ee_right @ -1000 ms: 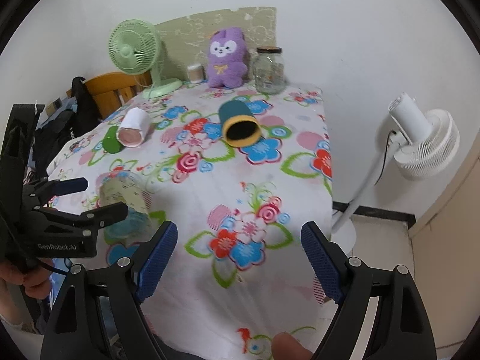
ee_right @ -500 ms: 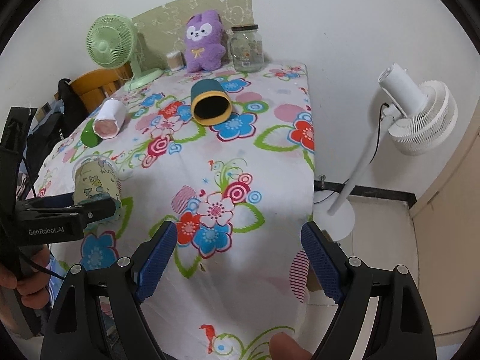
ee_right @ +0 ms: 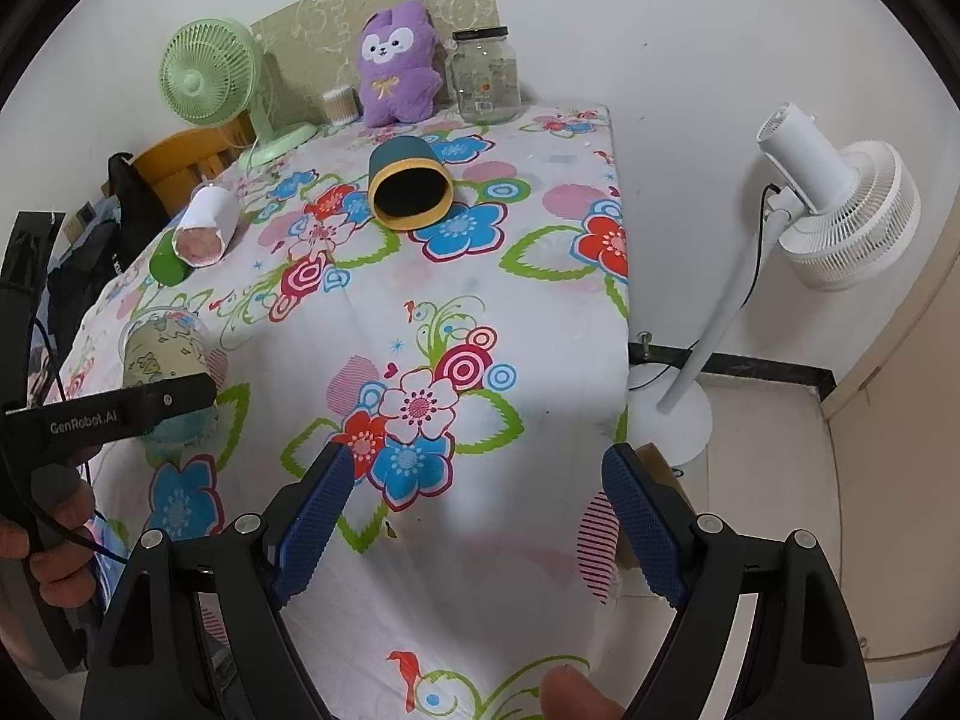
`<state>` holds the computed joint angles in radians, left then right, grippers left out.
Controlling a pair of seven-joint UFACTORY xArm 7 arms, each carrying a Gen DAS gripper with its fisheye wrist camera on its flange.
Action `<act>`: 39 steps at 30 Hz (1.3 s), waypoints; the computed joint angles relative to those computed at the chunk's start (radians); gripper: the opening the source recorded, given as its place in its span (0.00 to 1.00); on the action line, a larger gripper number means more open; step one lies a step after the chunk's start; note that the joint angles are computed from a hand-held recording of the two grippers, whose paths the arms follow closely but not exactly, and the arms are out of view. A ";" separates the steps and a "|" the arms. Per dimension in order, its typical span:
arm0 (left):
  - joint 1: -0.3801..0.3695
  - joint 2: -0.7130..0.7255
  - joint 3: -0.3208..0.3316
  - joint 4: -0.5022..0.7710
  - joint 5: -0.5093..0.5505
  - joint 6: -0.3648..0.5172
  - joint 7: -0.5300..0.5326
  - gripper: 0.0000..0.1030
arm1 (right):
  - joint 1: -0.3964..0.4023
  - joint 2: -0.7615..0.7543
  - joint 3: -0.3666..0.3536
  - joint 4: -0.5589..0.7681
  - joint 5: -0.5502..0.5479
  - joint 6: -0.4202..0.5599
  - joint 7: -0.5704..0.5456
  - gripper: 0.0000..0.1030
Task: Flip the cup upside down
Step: 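Bring the cup toward the left tool and grasp it with the left tool, then rotate the held cup with the left tool so its open rim faces down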
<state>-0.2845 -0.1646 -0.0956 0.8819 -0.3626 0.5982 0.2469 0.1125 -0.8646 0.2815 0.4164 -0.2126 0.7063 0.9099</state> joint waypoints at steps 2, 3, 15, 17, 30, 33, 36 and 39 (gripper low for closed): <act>0.003 0.011 0.004 0.009 -0.007 0.006 -0.004 0.93 | 0.001 0.006 -0.002 0.001 0.001 -0.003 -0.001 0.84; 0.005 0.017 0.006 0.013 -0.012 0.009 -0.005 0.92 | 0.001 0.010 -0.004 0.002 0.001 -0.003 -0.002 0.84; 0.021 0.025 0.021 0.021 -0.108 0.032 0.052 0.81 | -0.002 0.055 -0.004 0.022 -0.005 -0.018 0.003 0.84; 0.024 0.024 0.024 0.021 -0.123 0.044 0.063 0.75 | -0.002 0.067 -0.003 0.029 -0.006 -0.022 0.004 0.84; 0.048 0.031 0.036 0.040 -0.140 0.092 0.143 0.70 | 0.006 0.112 0.002 0.033 -0.011 -0.060 0.024 0.84; 0.059 0.038 0.037 0.055 -0.114 0.110 0.162 0.70 | 0.004 0.115 0.002 0.030 -0.014 -0.071 0.029 0.84; 0.072 0.047 0.037 0.074 -0.072 0.126 0.180 0.70 | 0.006 0.116 0.001 0.024 -0.012 -0.087 0.035 0.84; 0.083 0.051 0.036 0.097 -0.020 0.145 0.212 0.69 | 0.008 0.119 -0.001 0.020 -0.009 -0.102 0.038 0.84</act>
